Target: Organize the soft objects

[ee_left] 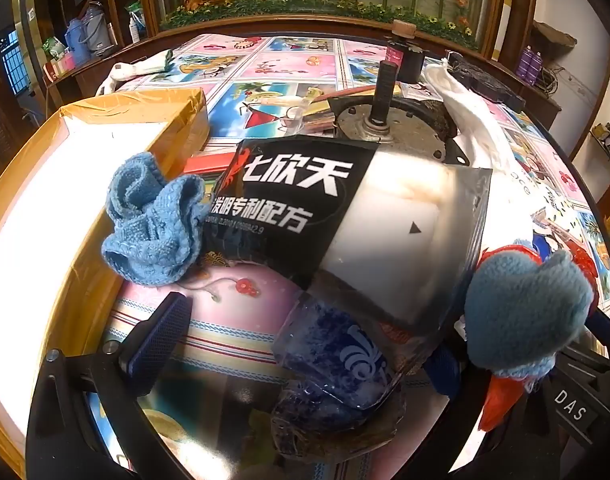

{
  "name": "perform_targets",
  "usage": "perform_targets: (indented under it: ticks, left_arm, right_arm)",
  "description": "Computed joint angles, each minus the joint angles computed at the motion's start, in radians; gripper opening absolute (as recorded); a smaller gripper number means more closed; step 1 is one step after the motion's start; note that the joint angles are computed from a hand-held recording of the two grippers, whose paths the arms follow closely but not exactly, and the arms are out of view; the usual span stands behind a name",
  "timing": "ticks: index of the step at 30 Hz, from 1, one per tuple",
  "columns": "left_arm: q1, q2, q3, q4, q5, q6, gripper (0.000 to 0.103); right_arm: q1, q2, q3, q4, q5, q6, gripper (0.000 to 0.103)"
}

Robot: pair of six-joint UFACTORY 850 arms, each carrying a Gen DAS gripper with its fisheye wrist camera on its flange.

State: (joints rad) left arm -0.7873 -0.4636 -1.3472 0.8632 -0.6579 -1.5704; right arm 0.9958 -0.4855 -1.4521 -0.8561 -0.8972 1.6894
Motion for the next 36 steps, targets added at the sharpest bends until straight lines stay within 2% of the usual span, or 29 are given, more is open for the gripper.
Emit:
perform_targets:
  ticks: [6, 11, 16, 20, 22, 25, 28, 34, 36]
  left_arm:
    - [-0.002, 0.005, 0.004, -0.007, -0.008, -0.011, 0.103]
    - [0.001, 0.011, 0.002, -0.088, -0.002, 0.093, 0.103]
    - [-0.025, 0.018, 0.015, -0.048, -0.022, 0.048, 0.103]
    - [-0.006, 0.031, 0.018, -0.145, 0.025, 0.19, 0.103]
    - [-0.007, 0.062, 0.05, -0.158, 0.045, 0.191, 0.097]
    - [-0.036, 0.139, 0.132, -0.038, 0.056, 0.045, 0.096]
    - [-0.082, 0.222, 0.209, 0.149, -0.007, -0.142, 0.097]
    - [-0.131, 0.358, 0.323, 0.297, -0.057, -0.288, 0.097]
    - [-0.151, 0.377, 0.337, 0.343, -0.107, -0.317, 0.097]
  right_arm:
    - [0.002, 0.0, -0.001, 0.002, -0.003, -0.002, 0.102]
    - [0.003, 0.001, 0.0, 0.003, -0.003, -0.003, 0.102]
    - [-0.001, 0.006, 0.004, 0.007, 0.014, -0.024, 0.102]
    - [-0.007, 0.007, 0.007, 0.007, 0.023, -0.033, 0.102]
    - [-0.005, 0.006, 0.007, 0.003, 0.024, -0.027, 0.102]
    - [-0.005, 0.005, 0.007, 0.001, 0.026, -0.029, 0.102]
    - [-0.004, 0.005, 0.007, 0.001, 0.025, -0.028, 0.102]
    - [-0.005, 0.005, 0.005, 0.003, 0.025, -0.031, 0.102]
    - [-0.006, 0.005, 0.006, 0.004, 0.026, -0.032, 0.102]
